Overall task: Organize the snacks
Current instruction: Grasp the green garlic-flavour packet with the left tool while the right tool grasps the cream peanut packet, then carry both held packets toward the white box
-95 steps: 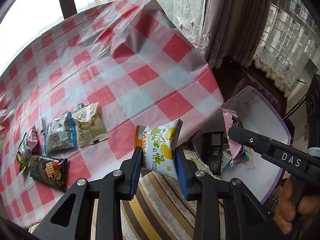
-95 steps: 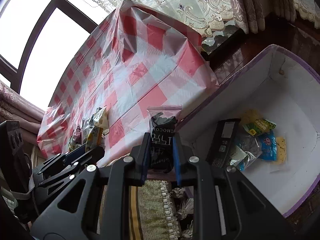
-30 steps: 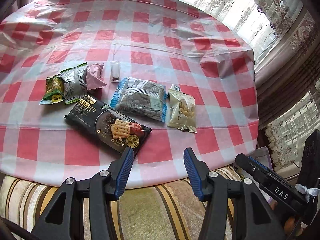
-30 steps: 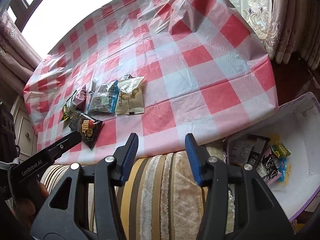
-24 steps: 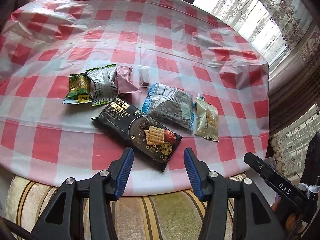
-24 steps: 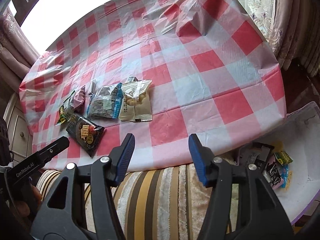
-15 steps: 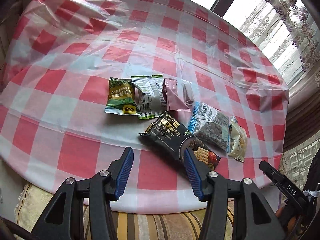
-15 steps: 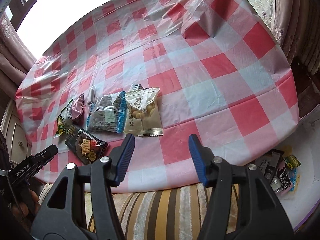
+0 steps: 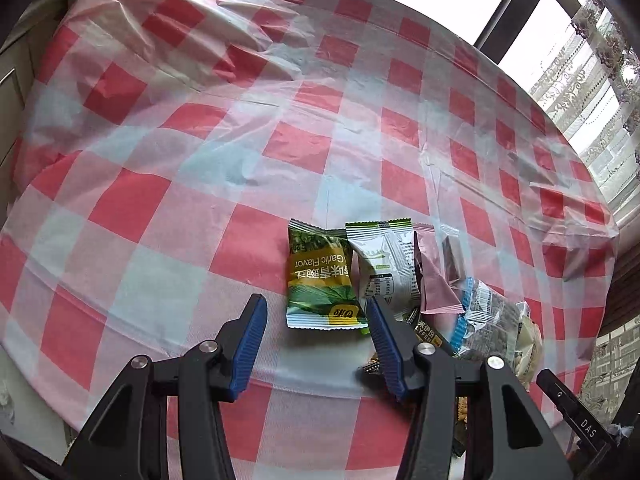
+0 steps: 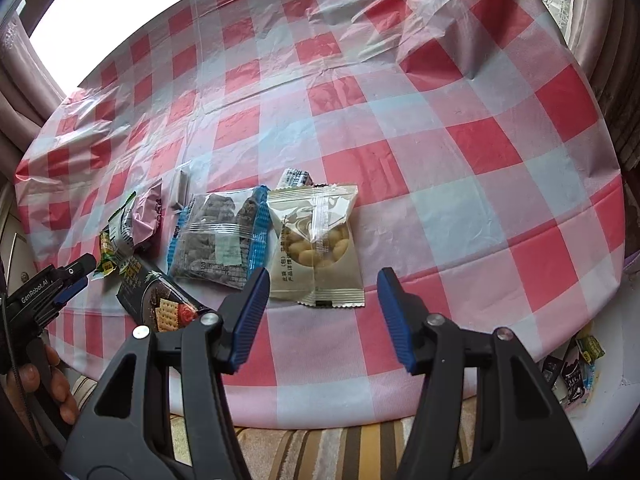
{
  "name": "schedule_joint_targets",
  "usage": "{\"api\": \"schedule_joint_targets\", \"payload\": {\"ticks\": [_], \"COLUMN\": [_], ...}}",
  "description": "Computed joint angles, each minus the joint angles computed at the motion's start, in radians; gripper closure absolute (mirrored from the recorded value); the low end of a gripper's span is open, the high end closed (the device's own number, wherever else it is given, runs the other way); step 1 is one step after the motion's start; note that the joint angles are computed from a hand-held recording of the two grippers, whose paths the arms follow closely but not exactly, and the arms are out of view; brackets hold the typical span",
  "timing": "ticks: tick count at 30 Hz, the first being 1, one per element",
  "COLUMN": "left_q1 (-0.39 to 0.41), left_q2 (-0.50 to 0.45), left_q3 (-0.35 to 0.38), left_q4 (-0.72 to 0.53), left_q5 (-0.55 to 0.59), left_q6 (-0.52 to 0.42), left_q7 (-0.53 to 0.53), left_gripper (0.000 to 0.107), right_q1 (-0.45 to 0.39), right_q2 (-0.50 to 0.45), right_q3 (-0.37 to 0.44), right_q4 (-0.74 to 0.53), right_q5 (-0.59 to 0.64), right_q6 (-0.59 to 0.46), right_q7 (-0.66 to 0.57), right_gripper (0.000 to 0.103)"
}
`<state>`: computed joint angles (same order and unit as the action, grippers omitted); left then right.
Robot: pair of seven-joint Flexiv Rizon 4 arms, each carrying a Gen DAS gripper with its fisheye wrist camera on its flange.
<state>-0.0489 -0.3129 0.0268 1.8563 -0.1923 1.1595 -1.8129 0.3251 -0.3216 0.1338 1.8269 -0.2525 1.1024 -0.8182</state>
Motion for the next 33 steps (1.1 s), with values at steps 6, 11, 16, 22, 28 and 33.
{"api": "schedule_joint_targets", "payload": {"ticks": [6,11,16,22,28,33], "left_q1": [-0.001,-0.001,-0.020,-0.062,-0.064,-0.060], "left_q2": [-0.048,-0.072,-0.093,-0.104,-0.095,-0.072], "left_q3": [0.013,0.010,0.030,0.070,0.072,0.065], "left_q4": [-0.061,-0.083,-0.107,-0.146,-0.143,-0.119], "left_q5": [0.028,0.042,0.090,0.197,0.228,0.229], "left_q6": [-0.027,-0.034,-0.030,-0.062,-0.071,-0.080], "left_q7": [-0.011,0.002,-0.002,-0.048,-0.064,-0.074], "left_gripper": [0.053,0.053,0.053,0.058,0.069,0.070], "right_q1": [0.008,0.015,0.027,0.046,0.041,0.006], "right_q2": [-0.039,-0.073,-0.097,-0.108,-0.105,-0.081], "right_q3": [-0.007,-0.012,-0.024,-0.040,-0.035,0.001], "right_q4": [-0.045,-0.084,-0.118,-0.137,-0.130,-0.097], "right_q5": [-0.003,-0.012,-0.027,-0.082,-0.091,-0.009], "right_q6": [-0.018,-0.045,-0.087,-0.136,-0.134,-0.077], "right_q7": [0.001,-0.003,0.003,0.009,0.007,-0.030], "right_gripper": [0.043,0.043,0.043,0.045,0.052,0.057]}}
